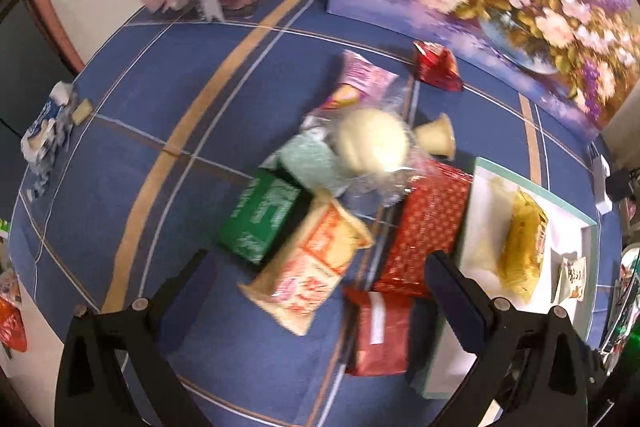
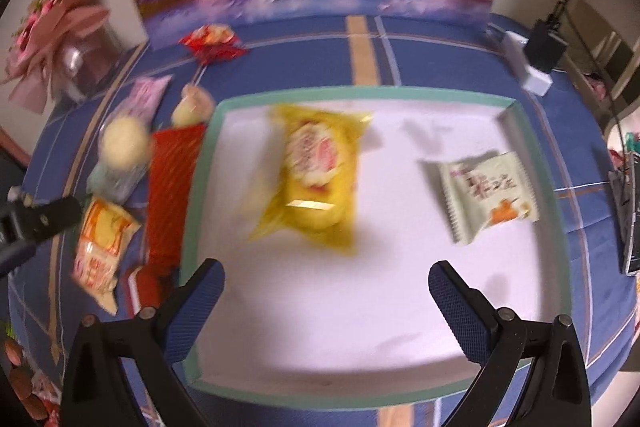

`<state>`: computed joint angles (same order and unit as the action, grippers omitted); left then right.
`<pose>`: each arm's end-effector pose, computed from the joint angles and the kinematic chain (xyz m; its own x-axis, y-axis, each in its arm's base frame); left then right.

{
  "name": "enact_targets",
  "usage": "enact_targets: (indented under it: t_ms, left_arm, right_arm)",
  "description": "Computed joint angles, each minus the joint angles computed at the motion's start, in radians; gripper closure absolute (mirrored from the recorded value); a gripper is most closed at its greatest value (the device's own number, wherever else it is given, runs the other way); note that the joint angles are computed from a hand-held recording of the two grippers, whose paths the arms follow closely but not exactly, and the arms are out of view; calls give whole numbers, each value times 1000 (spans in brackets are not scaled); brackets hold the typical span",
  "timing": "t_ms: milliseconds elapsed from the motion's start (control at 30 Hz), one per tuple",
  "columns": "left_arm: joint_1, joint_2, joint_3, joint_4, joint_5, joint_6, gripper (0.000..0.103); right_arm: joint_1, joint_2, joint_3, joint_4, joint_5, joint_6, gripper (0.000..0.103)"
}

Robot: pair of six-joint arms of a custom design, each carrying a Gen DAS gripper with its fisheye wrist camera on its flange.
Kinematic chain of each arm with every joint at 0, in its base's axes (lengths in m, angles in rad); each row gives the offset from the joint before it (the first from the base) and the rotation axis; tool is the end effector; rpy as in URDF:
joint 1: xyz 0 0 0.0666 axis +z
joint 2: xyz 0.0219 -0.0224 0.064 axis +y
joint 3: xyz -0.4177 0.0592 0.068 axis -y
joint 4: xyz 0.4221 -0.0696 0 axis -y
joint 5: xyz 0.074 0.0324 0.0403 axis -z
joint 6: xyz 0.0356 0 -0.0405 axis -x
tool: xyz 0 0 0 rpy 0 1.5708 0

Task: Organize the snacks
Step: 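Move both open tools back toward the snack pile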

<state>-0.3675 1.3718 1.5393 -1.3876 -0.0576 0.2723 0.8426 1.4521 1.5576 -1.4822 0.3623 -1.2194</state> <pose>0.4295 -0.1636 0.5209 -0.9356 0.0725 -0.3454 0.0920 0.9949 -0.0403 0.3293 0.3498 0.4925 -0.8373 0.3801 -0.3929 0.3886 0.9194 0.0614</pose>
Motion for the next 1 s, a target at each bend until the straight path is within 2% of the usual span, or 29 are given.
enact_targets:
  t_ms: [200,400,867,1000]
  left_arm:
    - [80,-22,-27,12,34,5,0]
    - [132,-29,-57,12,54,12,0]
    - [174,-16,-95,10,128,48,0]
    - [169,-6,-90,4,129,48,0]
  right_arm:
    - [30,41,36,68,-65,13,0]
    - [61,115,120,88,-90,53,0]
    - [97,194,191,153,-134,123,0]
    - [102,198,194,162,-138,137,4]
